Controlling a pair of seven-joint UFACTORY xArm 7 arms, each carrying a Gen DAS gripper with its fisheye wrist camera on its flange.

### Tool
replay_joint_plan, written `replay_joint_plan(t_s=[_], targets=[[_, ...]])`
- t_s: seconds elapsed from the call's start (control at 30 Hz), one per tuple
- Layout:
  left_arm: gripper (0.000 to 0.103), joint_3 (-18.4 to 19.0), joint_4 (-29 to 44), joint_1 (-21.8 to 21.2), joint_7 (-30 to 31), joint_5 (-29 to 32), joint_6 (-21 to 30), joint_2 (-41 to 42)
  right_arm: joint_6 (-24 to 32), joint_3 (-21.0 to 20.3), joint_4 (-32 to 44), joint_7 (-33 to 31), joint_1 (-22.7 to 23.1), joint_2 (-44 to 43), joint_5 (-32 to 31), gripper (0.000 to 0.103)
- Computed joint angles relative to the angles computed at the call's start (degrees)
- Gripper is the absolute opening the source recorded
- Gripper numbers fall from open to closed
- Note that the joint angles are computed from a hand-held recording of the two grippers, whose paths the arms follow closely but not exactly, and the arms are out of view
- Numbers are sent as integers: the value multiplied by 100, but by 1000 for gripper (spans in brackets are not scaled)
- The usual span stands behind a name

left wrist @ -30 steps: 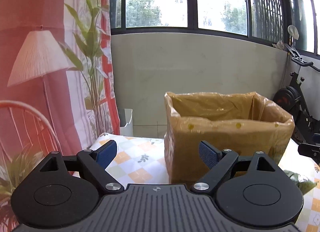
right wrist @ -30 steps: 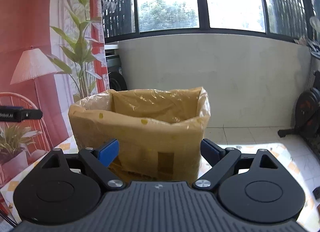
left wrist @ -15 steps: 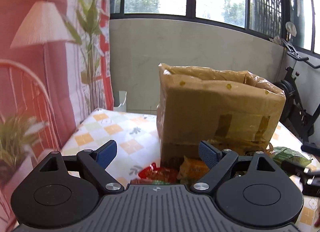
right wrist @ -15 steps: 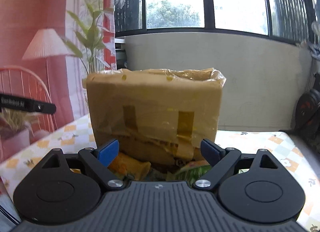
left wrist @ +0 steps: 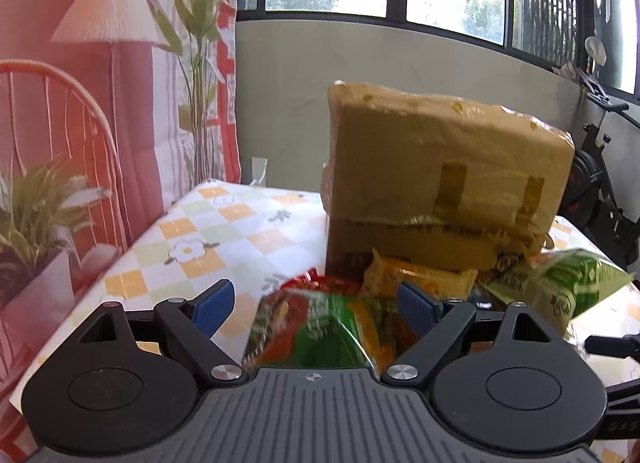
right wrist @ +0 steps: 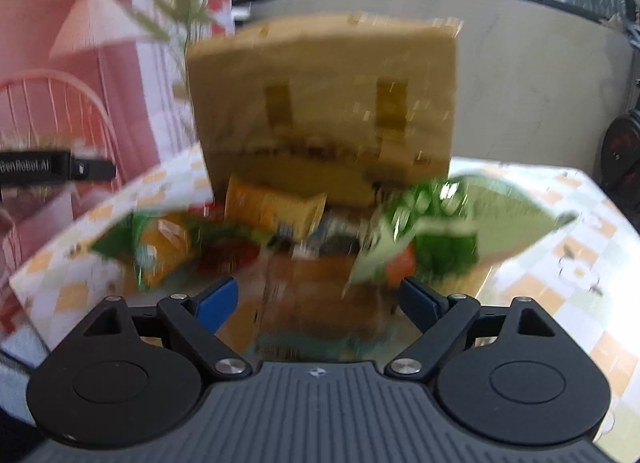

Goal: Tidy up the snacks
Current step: 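Grasp the small gold packet with the right tool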

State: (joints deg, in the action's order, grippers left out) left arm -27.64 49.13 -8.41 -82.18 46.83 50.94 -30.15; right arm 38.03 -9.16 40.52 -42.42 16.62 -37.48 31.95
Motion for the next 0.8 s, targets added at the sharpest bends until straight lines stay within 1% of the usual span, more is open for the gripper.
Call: replay_joint_plan(t_s=[0.13,0.33,0.37,0.4,0.43,0.47,0.63,0.8], targets=[[90,-68,-85,-33,-51,56,-6,24,247,196,1,135,-180,38,-391,86],[90,26,-182,-184,-67,-67,-185,154,454,364,-16,316,-355,112,-808,86],[90,33,-194,-206,-66,-88,-199,176,484,374,11,356,-376,166,-849,84],[90,54,-208,-227,-55,-110,-219,190,577,364,54,389,-386,221,-876,80],[89,75,-218,-244,-42,-130,-237,201,645,348,79,398,-382,265,-871,72],[89,90,-228,-253,-36,-141,-250,210,677,345,87,402,-390,286,-870,72],[89,155,-269,-289,-27,-236,-257,229,877,350,160,487,-453,419,-855,72],[89,188,-251,-321,35,-318,-252,277,671,399,47,334,-442,383,-832,73]])
